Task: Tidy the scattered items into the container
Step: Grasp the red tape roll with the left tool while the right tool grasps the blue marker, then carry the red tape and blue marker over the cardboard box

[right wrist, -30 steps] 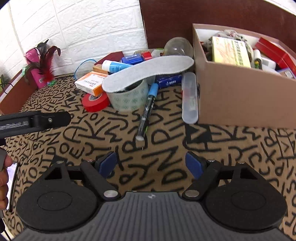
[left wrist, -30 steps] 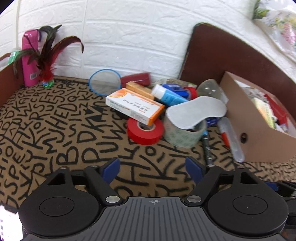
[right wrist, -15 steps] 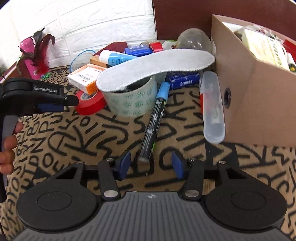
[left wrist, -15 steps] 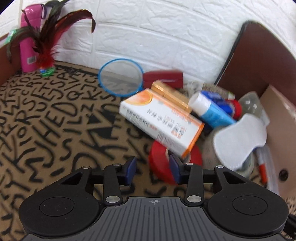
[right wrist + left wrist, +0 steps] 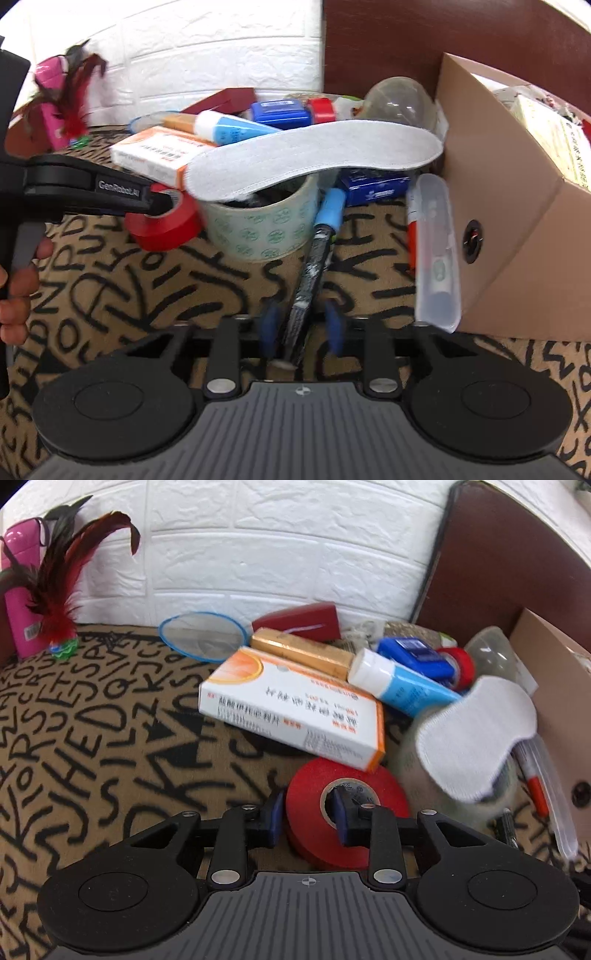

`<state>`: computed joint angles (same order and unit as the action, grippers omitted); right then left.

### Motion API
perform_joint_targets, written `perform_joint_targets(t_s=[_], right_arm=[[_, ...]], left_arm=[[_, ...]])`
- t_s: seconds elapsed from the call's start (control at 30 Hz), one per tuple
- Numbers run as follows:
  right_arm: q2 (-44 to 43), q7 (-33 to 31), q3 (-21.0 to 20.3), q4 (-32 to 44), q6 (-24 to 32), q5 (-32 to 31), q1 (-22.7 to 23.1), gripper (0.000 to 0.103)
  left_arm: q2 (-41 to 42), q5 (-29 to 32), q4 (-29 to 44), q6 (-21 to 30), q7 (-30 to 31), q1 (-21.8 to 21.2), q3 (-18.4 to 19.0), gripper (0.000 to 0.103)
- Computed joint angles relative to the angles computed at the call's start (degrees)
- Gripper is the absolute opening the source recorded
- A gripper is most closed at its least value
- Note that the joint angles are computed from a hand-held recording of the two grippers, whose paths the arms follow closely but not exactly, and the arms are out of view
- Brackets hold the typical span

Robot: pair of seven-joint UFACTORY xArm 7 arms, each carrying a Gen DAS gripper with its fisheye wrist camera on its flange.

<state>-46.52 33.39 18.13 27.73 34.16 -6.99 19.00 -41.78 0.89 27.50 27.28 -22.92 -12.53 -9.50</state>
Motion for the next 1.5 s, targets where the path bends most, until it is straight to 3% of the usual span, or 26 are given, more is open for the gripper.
perform_joint_targets(t_s=[0.27, 0.5, 0.57, 0.67, 0.7, 0.77, 0.9, 0.93, 1.0, 1.17, 1.33, 1.37, 1.5], right_arm=[[-12.5, -2.6, -2.8, -4.8, 8.8, 5.6, 7.2, 0.018], [-30.3, -2.7, -1.5, -8.6, 23.9, 11.0, 12.6, 0.018], [-31.9, -3.1, -0.8, -8.8, 25.2, 11.8, 12.8, 0.018], [-31.4, -3.5, -0.2, -8.3, 25.6, 12.6, 12.0, 0.018], [-31.5, -3.6, -0.1, -8.3, 25.7, 12.7, 11.9, 0.018], [-31.6, -3.8, -0.1, -8.6, 25.3, 12.8, 11.5, 0.018], [-32.1, -4.1, 0.0, -9.3, 24.4, 13.1, 11.3, 0.018], [-32.0, -4.3, 0.0, -9.3, 24.2, 13.1, 11.2, 0.018], [-31.8, -4.5, 0.0, -9.4, 23.9, 13.1, 11.1, 0.018], [-30.5, -4.4, 0.2, -9.4, 22.4, 13.0, 10.5, 0.018], [-29.1, -4.2, 0.4, -8.9, 22.0, 12.4, 10.3, 0.018], [-29.2, -4.4, 0.3, -9.0, 21.9, 12.3, 10.4, 0.018], [-31.1, -4.2, -0.4, -10.3, 21.3, 12.7, 11.2, 0.018]], left_arm=[[-17.5, -2.8, -6.3, 12.9, 0.3, -6.9, -1.0, 0.025], [-34.4, -6.6, -10.4, 26.3, -2.9, -13.5, -5.0, 0.026], [-34.8, -6.2, -10.2, 27.0, -2.7, -14.1, -6.2, 0.043], [-33.8, -6.1, -9.7, 27.0, -2.3, -14.6, -6.5, 0.05], [-33.4, -6.0, -9.7, 26.8, -2.2, -14.6, -6.6, 0.049], [-32.9, -5.2, -9.3, 27.2, -2.2, -14.2, -7.2, 0.026], [-32.8, -4.8, -9.2, 27.6, -1.5, -14.4, -6.8, 0.027], [-32.9, -4.9, -9.4, 27.3, -1.7, -14.5, -6.9, 0.038], [-32.9, -4.8, -9.6, 27.0, -1.6, -14.7, -7.2, 0.045], [-31.7, -3.9, -9.0, 26.9, -1.6, -14.9, -8.2, 0.037], [-32.1, -3.5, -9.4, 26.7, -2.1, -15.1, -8.3, 0.037], [-32.0, -3.2, -9.3, 26.9, -2.2, -15.0, -8.6, 0.031], [-31.6, -3.2, -8.0, 28.7, -3.1, -15.2, -9.1, 0.026]])
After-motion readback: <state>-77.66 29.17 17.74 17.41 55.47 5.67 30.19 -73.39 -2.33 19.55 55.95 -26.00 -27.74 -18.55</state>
